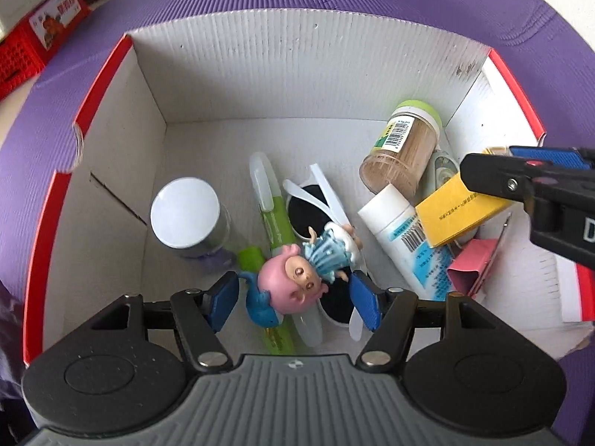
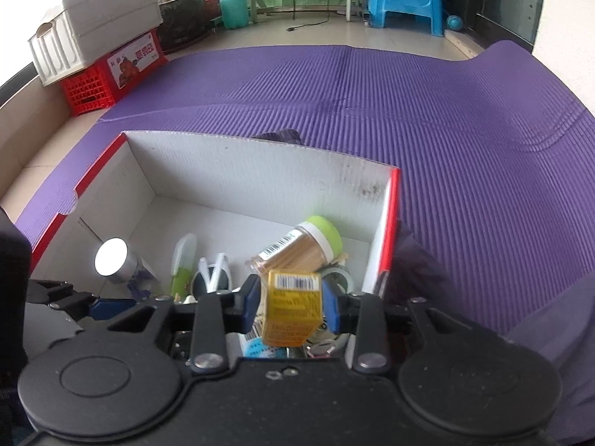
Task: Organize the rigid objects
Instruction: 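Carry the figurine and yellow box into the red box and release both, then withdraw both tools from the box toward the remaining toys on the mat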
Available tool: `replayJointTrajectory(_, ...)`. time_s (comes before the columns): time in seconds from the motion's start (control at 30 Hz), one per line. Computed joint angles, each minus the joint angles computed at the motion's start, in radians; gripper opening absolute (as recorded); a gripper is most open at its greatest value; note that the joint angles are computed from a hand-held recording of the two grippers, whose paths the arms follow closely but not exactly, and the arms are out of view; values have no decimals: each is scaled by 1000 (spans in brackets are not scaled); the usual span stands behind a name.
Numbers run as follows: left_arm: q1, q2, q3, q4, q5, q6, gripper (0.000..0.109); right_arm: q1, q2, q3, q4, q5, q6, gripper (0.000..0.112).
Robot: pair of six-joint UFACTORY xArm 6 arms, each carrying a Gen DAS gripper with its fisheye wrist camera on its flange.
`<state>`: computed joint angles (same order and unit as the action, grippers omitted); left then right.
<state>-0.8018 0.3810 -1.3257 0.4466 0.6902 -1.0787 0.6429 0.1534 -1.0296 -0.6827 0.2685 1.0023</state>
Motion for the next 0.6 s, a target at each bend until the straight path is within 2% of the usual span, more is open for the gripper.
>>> replayJointTrajectory(0.07, 1, -6, 9, -2, -3, -6, 67, -1, -15, 15, -4, -1, 7, 42)
replayJointTrajectory(0.13, -4, -23, 23, 15, -4, -30, 78, 1, -30, 26, -27, 5, 30, 46)
replayJointTrajectory(0.27, -12, -71, 56, 44, -8, -64, 78, 6, -71, 57, -48, 5, 53, 57)
replayJointTrajectory(0.6, -66, -236, 161, 146, 19, -183, 78, 45, -231, 161, -60, 4, 78, 73)
